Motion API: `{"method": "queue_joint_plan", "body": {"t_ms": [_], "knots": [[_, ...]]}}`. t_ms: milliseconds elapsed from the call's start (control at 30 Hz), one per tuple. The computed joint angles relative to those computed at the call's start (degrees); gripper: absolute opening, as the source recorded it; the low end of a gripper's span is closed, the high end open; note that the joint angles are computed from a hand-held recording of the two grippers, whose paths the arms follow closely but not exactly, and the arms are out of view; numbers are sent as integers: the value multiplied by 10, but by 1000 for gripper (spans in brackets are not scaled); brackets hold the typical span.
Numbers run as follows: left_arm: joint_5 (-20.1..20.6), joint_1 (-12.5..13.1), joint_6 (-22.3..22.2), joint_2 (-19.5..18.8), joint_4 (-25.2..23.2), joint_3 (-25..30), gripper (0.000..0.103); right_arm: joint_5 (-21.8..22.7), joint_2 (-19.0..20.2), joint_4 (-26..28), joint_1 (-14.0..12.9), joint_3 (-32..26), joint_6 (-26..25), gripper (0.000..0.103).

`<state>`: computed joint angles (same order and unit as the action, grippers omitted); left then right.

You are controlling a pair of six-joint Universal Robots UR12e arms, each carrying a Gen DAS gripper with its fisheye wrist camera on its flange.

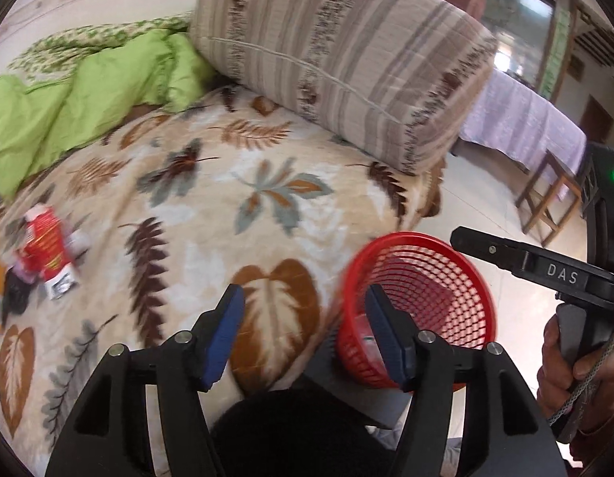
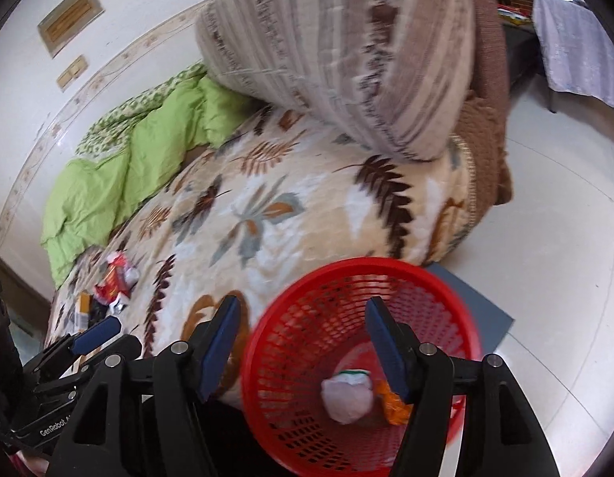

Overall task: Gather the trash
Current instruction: 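Carry glove and orange bag to the red basket and open both tools, then move both tools back over the bed toward the boxes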

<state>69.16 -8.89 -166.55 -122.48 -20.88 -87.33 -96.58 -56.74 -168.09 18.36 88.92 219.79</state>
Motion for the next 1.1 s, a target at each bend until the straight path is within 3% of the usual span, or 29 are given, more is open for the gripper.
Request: {"method": "queue_joint_plan", "body": {"t_ms": [333,633,933,1100], "knots": [[67,52,-83,23,55,-49,62,83,74,48,32,-122,-94,68],[89,91,-131,41,79,-91,62,114,128,115,60,-226,-172,68],[120,128,-195,51,104,-112,62,113,203,178,82,-369,-235,75],[140,144,-218,53,117,-118,62,97,278,253,94,-505,-245,81]]}}
